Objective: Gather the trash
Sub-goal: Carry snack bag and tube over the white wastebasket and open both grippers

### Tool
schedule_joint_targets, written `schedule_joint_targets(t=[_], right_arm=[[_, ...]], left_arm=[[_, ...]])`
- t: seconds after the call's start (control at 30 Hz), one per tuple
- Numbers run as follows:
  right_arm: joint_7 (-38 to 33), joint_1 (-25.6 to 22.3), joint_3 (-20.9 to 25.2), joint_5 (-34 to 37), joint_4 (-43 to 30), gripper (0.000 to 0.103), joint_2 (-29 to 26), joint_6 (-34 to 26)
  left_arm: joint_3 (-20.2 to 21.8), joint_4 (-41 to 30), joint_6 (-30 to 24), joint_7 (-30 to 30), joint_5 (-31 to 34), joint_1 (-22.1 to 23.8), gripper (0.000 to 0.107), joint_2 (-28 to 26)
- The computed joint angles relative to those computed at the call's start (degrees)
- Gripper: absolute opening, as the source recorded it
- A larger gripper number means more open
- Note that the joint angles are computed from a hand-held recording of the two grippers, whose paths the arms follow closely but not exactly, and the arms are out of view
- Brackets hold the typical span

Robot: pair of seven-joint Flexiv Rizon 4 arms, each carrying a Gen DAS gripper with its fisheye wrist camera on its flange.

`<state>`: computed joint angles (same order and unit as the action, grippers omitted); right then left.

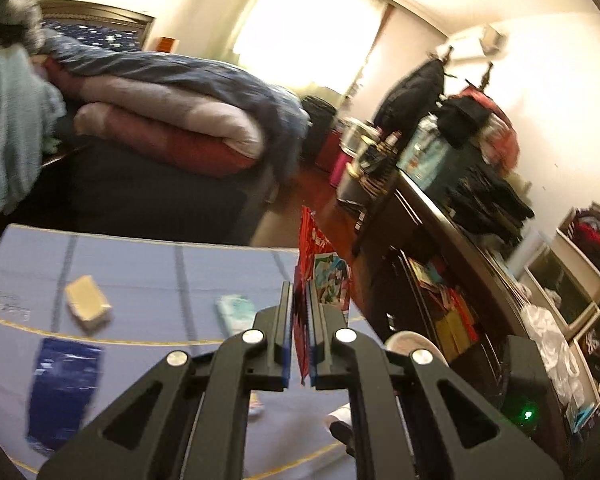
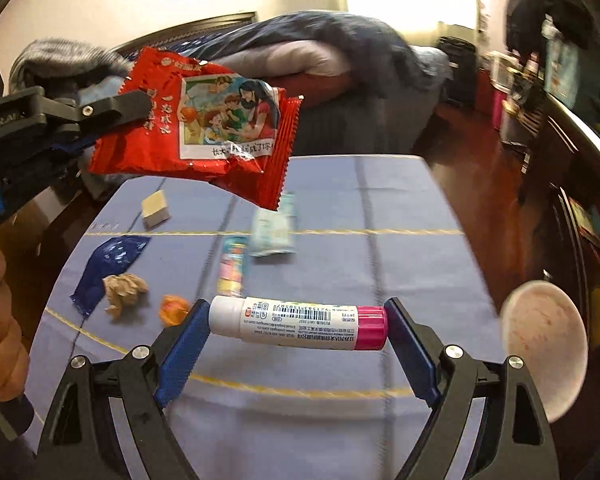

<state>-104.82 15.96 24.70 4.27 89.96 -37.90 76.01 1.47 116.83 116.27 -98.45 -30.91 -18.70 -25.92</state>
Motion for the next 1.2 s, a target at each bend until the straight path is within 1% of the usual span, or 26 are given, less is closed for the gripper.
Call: schedule_joint_targets(t=[0.13,0.27,0.33,0.53,0.63,0.7,0.73,0.93,1.0,1.1,1.13,1.17,1.2], right_arm=[[0.8,-2.5,-0.8,1.4,0.4,0.087,0.4,0.6],[2.0,-5.2,-1.6,2.8,0.4,0.087,0.3,0.8],[2.9,-6.1,-2.5,3.1,0.5,0.087,0.1,1.4],[7.2,-8.4,-5.5,2.8,-0.2,0.087,-1.0,2.6],[10.2,-9.2,-7.4,2.0,-0.9,0.087,-1.9,3.2],[12.8,-9.2,-9.5,0.9,-1.7,0.087,-2.8,3.4],[13.8,-9.4,-10.0,0.4,-2.0,0.087,-3.2,3.5],[21.2,-8.9,-15.0,-3.7,-5.0,0.087,-6.7,3.7],[23.0,-9.0,-15.8,-5.1,-6.1,0.087,-8.0,3.5],[25.4,-8.7,-17.1,-7.0,-7.5,0.087,-9.5,3.2],[26.4,-8.2,-18.0,-7.8,-8.0,0.087,-10.2,3.2],[27.2,-8.0,-18.6,-8.5,-8.2,0.087,-10.5,3.2],[27.9,-7.8,-19.1,-9.2,-8.3,0.087,-10.9,3.2]], left_arm=[[-0.2,-6.4,-3.6,2.0,0.0,-1.5,0.008,-3.5],[0.2,-14.1,-8.6,3.1,1.3,-3.3,0.008,-7.7],[0.3,-17.6,-11.1,3.1,2.5,-3.7,0.008,-9.6],[-1.2,-30.1,-19.0,2.5,7.6,-3.4,0.008,-16.3],[-1.6,-37.4,-23.6,2.1,9.8,-3.4,0.008,-20.4],[-3.1,-42.6,-26.4,2.3,11.3,-2.8,0.008,-23.4],[-3.3,-44.2,-27.2,2.0,11.9,-2.7,0.008,-24.2],[-4.2,-59.0,-35.9,0.9,14.5,-2.8,0.008,-32.5],[-4.5,-64.0,-38.9,0.7,15.2,-2.9,0.008,-35.4],[-3.0,-72.8,-44.8,-0.4,16.8,-3.7,0.008,-40.1],[-2.7,-74.7,-46.1,-0.7,17.5,-3.8,0.009,-41.1],[-1.9,-77.9,-48.2,-1.4,18.2,-4.1,0.011,-42.7],[-1.5,-80.6,-49.9,-2.0,18.8,-4.2,0.016,-44.1]])
